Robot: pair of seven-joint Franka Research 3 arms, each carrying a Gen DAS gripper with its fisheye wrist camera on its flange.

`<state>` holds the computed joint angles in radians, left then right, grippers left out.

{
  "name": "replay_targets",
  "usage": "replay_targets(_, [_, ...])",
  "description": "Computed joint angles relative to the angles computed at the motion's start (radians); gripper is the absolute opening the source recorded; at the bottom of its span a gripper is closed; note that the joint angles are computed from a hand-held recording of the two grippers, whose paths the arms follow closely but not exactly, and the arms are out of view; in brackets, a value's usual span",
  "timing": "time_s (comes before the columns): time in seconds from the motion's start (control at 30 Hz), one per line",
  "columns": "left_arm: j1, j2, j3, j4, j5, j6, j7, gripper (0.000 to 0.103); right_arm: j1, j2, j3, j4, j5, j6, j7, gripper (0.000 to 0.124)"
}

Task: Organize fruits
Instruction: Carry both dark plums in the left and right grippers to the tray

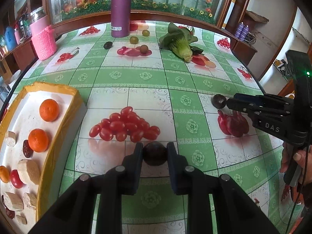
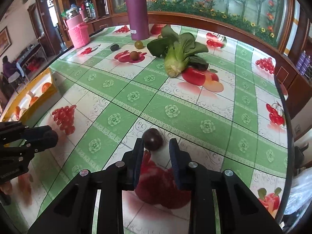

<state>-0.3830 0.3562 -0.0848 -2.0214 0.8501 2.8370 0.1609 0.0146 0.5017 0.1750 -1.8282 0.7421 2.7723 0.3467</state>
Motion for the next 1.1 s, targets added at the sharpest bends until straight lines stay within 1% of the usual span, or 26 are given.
replay_targets(0.07, [0.002, -0.008, -0.004, -0.015, -0.006, 0.005, -0.003, 0.027, -0.006, -0.016, 0.003, -0.018, 0.009, -0.005, -0.004, 0.026])
replay_targets(0.1, [0.005, -0.009, -0.01, -0.019, -0.016, 0.001, 0.009, 0.027, 0.002, -0.017, -0.01, -0.021, -0.007, -0.014, 0.011, 0.026])
replay_targets(0.17, [0.006, -0.011, -0.012, -0.025, -0.021, 0.0, 0.016, 0.027, 0.032, -0.01, -0.034, -0.025, -0.041, 0.015, 0.052, 0.027])
replay_targets(0.23, [0.007, -0.019, -0.007, -0.042, -0.018, 0.008, 0.008, 0.027, 0.032, -0.001, -0.03, -0.021, -0.049, 0.029, 0.072, 0.028])
replay_targets(0.27, [0.012, -0.021, -0.01, -0.047, -0.026, 0.006, 0.014, 0.027, 0.026, 0.006, -0.019, -0.015, -0.039, 0.045, 0.073, 0.036])
replay_targets(0.33, [0.027, -0.02, -0.021, -0.052, -0.058, 0.002, 0.035, 0.027, 0.007, 0.023, 0.003, 0.012, -0.023, 0.038, 0.068, 0.044])
replay_targets(0.4, [0.031, -0.023, -0.015, -0.067, -0.067, 0.032, 0.024, 0.027, 0.016, 0.048, -0.005, 0.053, -0.049, 0.0, 0.093, 0.044])
replay_targets(0.47, [0.025, -0.024, -0.006, -0.072, -0.064, 0.045, 0.011, 0.027, 0.045, 0.076, -0.024, 0.08, -0.101, 0.0, 0.114, 0.044])
replay_targets(0.53, [0.017, -0.02, 0.001, -0.068, -0.054, 0.044, 0.003, 0.028, 0.079, 0.095, -0.041, 0.077, -0.177, 0.052, 0.128, 0.042])
replay_targets(0.57, [0.013, -0.02, 0.004, -0.068, -0.049, 0.042, -0.002, 0.028, 0.059, 0.096, -0.014, 0.071, -0.154, 0.072, 0.092, 0.04])
replay_targets(0.6, [0.013, -0.02, 0.005, -0.067, -0.047, 0.044, -0.004, 0.028, 0.061, 0.098, -0.015, 0.072, -0.163, 0.078, 0.106, 0.026])
replay_targets(0.67, [0.014, -0.021, 0.006, -0.071, -0.044, 0.051, -0.008, 0.028, 0.057, 0.099, -0.015, 0.078, -0.171, 0.067, 0.137, 0.024])
replay_targets(0.73, [0.017, -0.026, 0.006, -0.078, -0.044, 0.064, -0.007, 0.028, 0.038, 0.079, 0.003, 0.052, -0.17, 0.077, 0.118, 0.024])
replay_targets(0.8, [0.013, -0.04, 0.016, -0.096, -0.024, 0.094, -0.026, 0.028, 0.005, 0.049, 0.031, 0.022, -0.145, 0.065, 0.086, 0.024])
replay_targets(0.9, [-0.001, -0.072, 0.039, -0.129, 0.035, 0.138, -0.077, 0.028, -0.054, -0.032, 0.084, -0.067, -0.056, 0.076, -0.024, 0.024])
replay_targets(0.97, [-0.01, -0.098, 0.049, -0.15, 0.089, 0.156, -0.117, 0.028, -0.069, -0.081, 0.094, -0.117, 0.005, 0.068, -0.087, 0.024])
replay_targets(1.1, [0.003, -0.136, 0.022, -0.179, 0.135, 0.145, -0.151, 0.028, -0.066, -0.167, 0.083, -0.202, 0.099, 0.04, -0.185, 0.024])
